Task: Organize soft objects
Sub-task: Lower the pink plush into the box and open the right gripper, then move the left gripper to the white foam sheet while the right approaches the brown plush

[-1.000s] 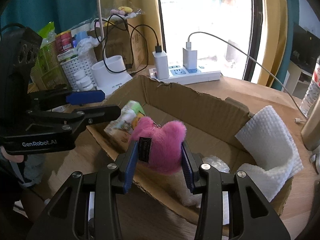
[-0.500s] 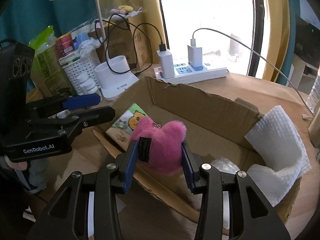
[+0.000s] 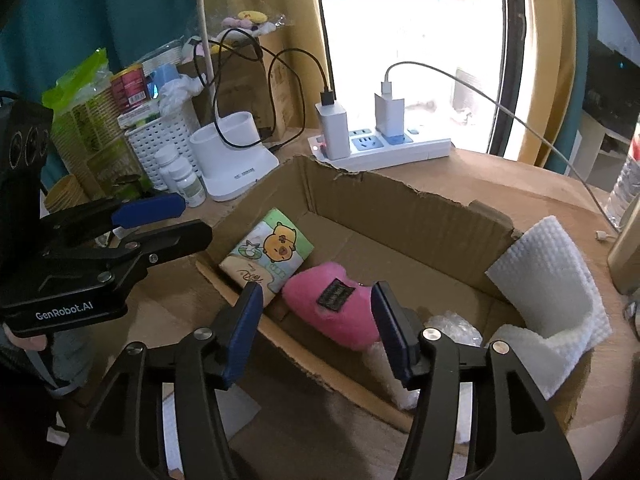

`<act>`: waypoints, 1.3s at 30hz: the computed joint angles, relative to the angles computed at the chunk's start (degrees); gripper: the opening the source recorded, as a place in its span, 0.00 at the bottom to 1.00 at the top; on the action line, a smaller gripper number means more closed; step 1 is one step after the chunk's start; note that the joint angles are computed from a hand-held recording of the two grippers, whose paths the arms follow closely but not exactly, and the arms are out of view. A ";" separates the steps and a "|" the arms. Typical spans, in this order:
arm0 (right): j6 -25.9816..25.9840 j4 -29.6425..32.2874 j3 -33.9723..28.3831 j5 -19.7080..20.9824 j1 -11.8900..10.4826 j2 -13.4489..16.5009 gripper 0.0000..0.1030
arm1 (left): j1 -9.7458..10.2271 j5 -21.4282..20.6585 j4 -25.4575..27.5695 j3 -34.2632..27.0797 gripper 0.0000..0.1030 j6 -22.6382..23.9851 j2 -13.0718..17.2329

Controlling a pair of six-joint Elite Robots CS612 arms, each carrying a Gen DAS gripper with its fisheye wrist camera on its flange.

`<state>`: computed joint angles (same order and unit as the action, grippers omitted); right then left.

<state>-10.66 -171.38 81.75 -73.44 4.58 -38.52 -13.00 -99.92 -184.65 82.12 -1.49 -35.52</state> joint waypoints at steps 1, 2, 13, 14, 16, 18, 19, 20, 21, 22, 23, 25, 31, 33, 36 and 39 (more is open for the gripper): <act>0.00 -0.39 0.24 -0.12 0.05 -0.13 0.58 | 0.01 -0.07 -0.34 0.33 0.55 -0.02 -0.17; -0.02 -0.85 0.55 -0.21 0.09 -0.31 0.58 | 0.00 -0.08 -0.62 0.66 0.55 -0.06 -0.35; 0.74 -5.66 4.39 -2.12 0.28 -2.61 0.58 | -0.29 -0.57 -4.22 4.49 0.55 0.18 -2.41; 0.86 -6.02 4.70 -2.25 0.29 -2.77 0.58 | -0.34 -0.65 -4.45 4.81 0.56 0.26 -2.62; 1.05 -6.85 5.47 -2.64 0.26 -3.21 0.58 | -0.46 -0.96 -4.94 5.58 0.60 0.56 -3.05; 1.16 -7.56 6.23 -2.84 0.20 -3.64 0.58 | -0.51 -1.32 -5.68 6.32 0.64 0.57 -3.39; 1.19 -7.96 6.62 -3.00 0.18 -3.85 0.58 | -0.52 -1.49 -5.90 6.60 0.64 0.54 -3.51; 1.24 -8.23 6.88 -3.10 0.18 -3.99 0.58 | -0.57 -1.52 -6.12 6.94 0.64 0.54 -3.69; 1.33 -8.58 7.28 -3.18 0.14 -4.21 0.58 | -0.64 -1.52 -6.37 7.27 0.64 0.57 -3.84; 1.43 -8.93 7.67 -3.28 0.11 -4.41 0.58 | -0.66 -1.55 -6.54 7.49 0.64 0.60 -3.93; 1.48 -9.21 7.97 -3.34 0.07 -4.56 0.58 | -0.71 -1.59 -6.73 7.75 0.64 0.63 -4.05; 1.61 -9.72 8.53 -3.48 0.02 -4.86 0.58 | -0.85 -1.68 -7.14 8.34 0.64 0.75 -4.30; 2.22 -11.22 10.32 -3.97 -0.18 -5.74 0.58 | -1.22 -2.06 -8.05 9.72 0.65 1.18 -4.96; 2.46 -11.77 11.00 -4.19 -0.26 -6.03 0.58 | -1.32 -2.19 -8.33 10.12 0.65 1.24 -5.14; 2.75 -12.41 12.02 -4.56 -0.39 -6.51 0.58 | -1.40 -2.53 -8.79 10.73 0.65 1.41 -5.38; 3.05 -13.05 13.02 -4.97 -0.48 -6.98 0.58 | -1.56 -2.74 -9.25 11.30 0.65 1.54 -5.61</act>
<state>-7.62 -184.42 94.77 -78.41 4.10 -45.50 -14.57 -102.66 -193.91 93.43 0.05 -41.13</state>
